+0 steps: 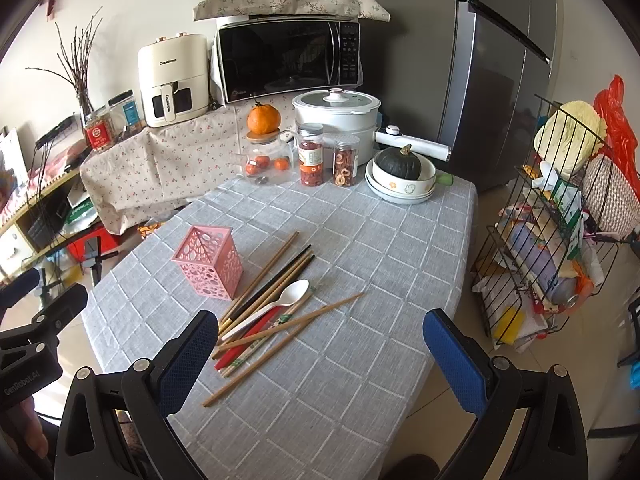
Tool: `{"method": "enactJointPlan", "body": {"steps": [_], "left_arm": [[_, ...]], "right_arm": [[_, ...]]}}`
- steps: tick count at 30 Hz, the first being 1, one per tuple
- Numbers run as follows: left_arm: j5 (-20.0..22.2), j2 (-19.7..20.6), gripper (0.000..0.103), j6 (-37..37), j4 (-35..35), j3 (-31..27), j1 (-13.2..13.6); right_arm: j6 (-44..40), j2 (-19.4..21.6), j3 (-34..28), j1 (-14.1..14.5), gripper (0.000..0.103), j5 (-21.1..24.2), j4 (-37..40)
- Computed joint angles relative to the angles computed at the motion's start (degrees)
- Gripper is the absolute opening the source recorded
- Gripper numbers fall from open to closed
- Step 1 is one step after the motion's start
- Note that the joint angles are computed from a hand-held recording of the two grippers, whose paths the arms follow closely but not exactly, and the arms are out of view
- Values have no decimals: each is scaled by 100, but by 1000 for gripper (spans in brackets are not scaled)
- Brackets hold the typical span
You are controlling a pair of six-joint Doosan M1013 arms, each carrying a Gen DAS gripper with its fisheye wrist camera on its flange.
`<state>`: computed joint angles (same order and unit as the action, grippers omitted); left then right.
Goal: Organize utensils
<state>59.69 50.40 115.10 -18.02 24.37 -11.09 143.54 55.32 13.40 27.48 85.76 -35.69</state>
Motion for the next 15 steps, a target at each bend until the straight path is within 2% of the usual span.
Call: {"method": "enactJointPlan", "body": {"steps": [15], "left_arm": [[-84, -40, 100, 23, 5, 105, -9]], "right_arm": [[1, 7, -8, 3, 103, 5, -5]]}}
